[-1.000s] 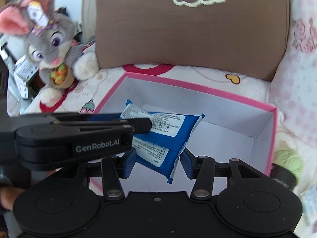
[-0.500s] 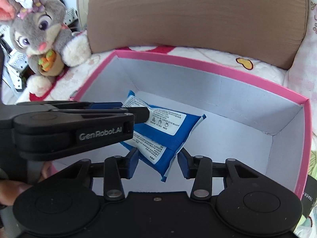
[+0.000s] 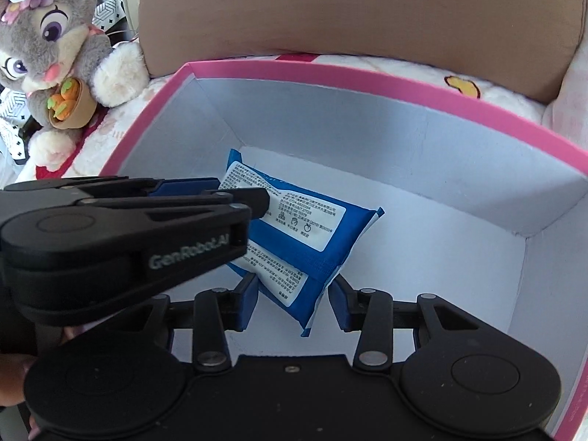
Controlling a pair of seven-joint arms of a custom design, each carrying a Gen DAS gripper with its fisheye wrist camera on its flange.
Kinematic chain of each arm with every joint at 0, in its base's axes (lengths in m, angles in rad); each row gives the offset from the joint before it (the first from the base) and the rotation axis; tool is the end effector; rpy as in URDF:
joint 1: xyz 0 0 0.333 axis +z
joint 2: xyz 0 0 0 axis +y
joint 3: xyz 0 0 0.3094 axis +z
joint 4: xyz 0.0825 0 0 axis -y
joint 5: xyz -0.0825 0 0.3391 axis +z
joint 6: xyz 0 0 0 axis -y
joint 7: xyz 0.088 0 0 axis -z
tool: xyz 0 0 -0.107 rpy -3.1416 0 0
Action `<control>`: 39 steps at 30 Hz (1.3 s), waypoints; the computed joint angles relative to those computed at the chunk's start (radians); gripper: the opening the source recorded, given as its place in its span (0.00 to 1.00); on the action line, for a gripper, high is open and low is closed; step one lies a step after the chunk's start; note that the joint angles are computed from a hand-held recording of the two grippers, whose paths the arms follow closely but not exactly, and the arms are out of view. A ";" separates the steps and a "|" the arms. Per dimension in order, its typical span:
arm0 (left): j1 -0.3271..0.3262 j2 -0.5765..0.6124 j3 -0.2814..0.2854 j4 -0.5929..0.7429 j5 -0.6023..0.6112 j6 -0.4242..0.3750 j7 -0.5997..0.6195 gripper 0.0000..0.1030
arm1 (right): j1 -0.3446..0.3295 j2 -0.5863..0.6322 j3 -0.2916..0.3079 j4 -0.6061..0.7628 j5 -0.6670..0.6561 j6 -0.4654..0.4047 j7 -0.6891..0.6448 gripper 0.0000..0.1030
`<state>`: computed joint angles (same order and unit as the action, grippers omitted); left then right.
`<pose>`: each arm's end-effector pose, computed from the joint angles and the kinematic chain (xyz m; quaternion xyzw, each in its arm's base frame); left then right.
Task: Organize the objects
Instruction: 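Lower the pack into the pink box and open the right gripper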
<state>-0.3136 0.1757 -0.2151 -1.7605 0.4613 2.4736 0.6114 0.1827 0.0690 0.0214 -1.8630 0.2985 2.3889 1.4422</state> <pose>0.5317 -0.3011 0.5343 -0.7232 0.6165 -0.2554 0.1780 0.5639 0.1191 0.5365 -0.7363 0.6263 -0.0611 0.2487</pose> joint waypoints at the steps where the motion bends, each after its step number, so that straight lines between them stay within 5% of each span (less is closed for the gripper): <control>1: 0.000 0.000 0.001 0.001 0.000 -0.001 -0.005 0.31 | 0.000 0.003 0.000 0.004 0.003 -0.002 -0.001 0.46; 10: -0.016 0.012 0.002 0.026 0.061 -0.037 0.011 0.32 | 0.016 0.008 0.003 0.003 -0.070 0.023 0.038 0.46; 17: 0.003 0.000 0.001 0.004 0.005 0.004 0.012 0.37 | 0.013 0.024 0.000 0.017 -0.071 0.001 0.057 0.48; 23: 0.001 0.006 -0.007 0.030 -0.043 -0.037 0.065 0.39 | 0.014 -0.003 -0.002 -0.022 -0.091 0.053 0.095 0.48; 39: 0.014 -0.098 -0.032 -0.011 -0.184 -0.082 0.094 0.44 | -0.013 -0.218 -0.004 -0.202 -0.001 0.132 -0.002 0.49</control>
<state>-0.2999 0.0780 -0.2472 -1.7716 0.2778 2.3920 0.7055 0.1694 -0.1489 0.0177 -2.0647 0.2979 2.5212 1.4400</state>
